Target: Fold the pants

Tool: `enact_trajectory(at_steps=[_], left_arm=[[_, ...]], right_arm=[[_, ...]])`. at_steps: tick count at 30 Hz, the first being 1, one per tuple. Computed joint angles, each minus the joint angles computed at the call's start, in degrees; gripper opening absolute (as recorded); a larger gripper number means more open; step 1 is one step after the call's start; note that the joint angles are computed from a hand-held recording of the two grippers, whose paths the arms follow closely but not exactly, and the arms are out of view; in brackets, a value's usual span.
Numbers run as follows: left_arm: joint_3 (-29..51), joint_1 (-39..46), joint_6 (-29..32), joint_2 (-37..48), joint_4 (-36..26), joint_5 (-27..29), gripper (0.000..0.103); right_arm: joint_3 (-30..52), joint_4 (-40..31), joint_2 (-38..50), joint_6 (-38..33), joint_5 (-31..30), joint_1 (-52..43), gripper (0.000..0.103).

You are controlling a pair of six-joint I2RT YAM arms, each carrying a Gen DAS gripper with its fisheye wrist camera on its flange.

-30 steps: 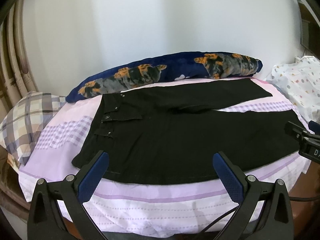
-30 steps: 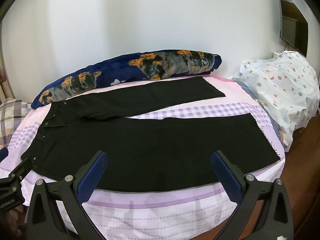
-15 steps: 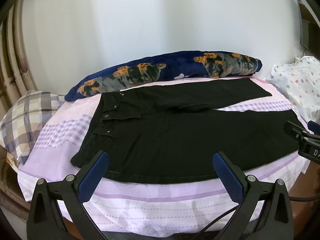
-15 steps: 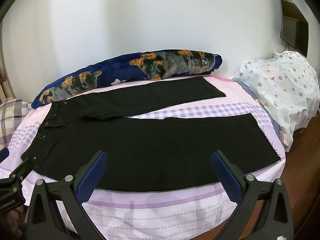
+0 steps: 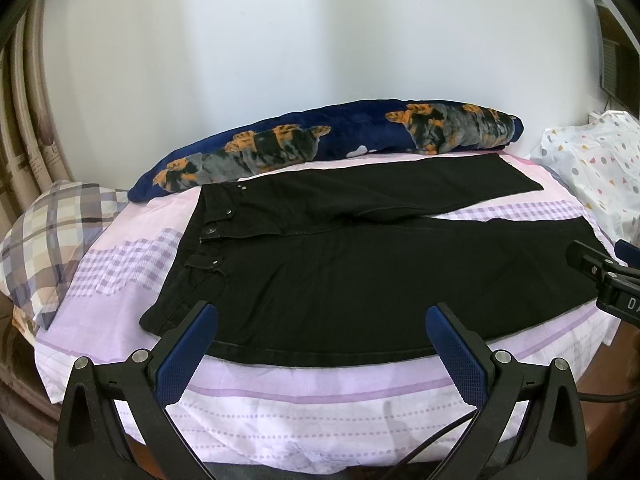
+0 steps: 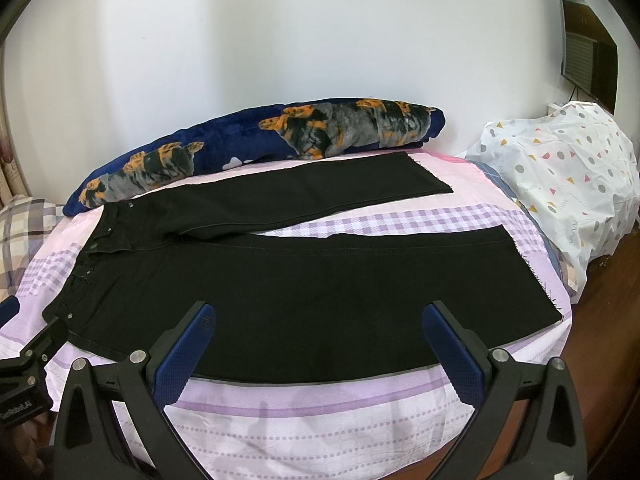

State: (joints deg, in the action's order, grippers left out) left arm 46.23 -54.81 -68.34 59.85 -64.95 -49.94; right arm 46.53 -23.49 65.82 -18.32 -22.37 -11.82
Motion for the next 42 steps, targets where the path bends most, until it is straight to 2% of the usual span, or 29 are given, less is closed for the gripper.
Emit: enact_trajectory(at_steps=[17,28,31,37,40,42], left_arm=[[-1.41,1.03,1.71,-0.19,2.47,1.91,0.103],[-3.84,5.8,7.57,-2.8,7.23,5.86,0.103],[-4.7,7.79,9.82,-3.94,9.05,7.57,0.103],[-7.97,19.67,19.96,-9.27,15.86,16.41,0.103],[-9.21,30.68,28.19,-11.5,19.37,22.85,0.102],[-9.51,40.7,35.57,-12.24,22.23,29.19,0.101]], right_arm=[[-0.24,0.12,0.03,0.23,0.87,0.67,0.103],[-1.11,1.38,0.56,-0.92,0.37,-0.32,0.103],[-0.09,0.38,1.67,-0.54,-1.55,-0.64,0.103],[5.1,-2.99,7.51,1.88,-3.86,0.8,0.103],[7.51,-2.69,9.64,3.54,-3.28,3.38,0.103],[10.58,-2.66,12.37,4.21,-2.19,6.15,0.103]])
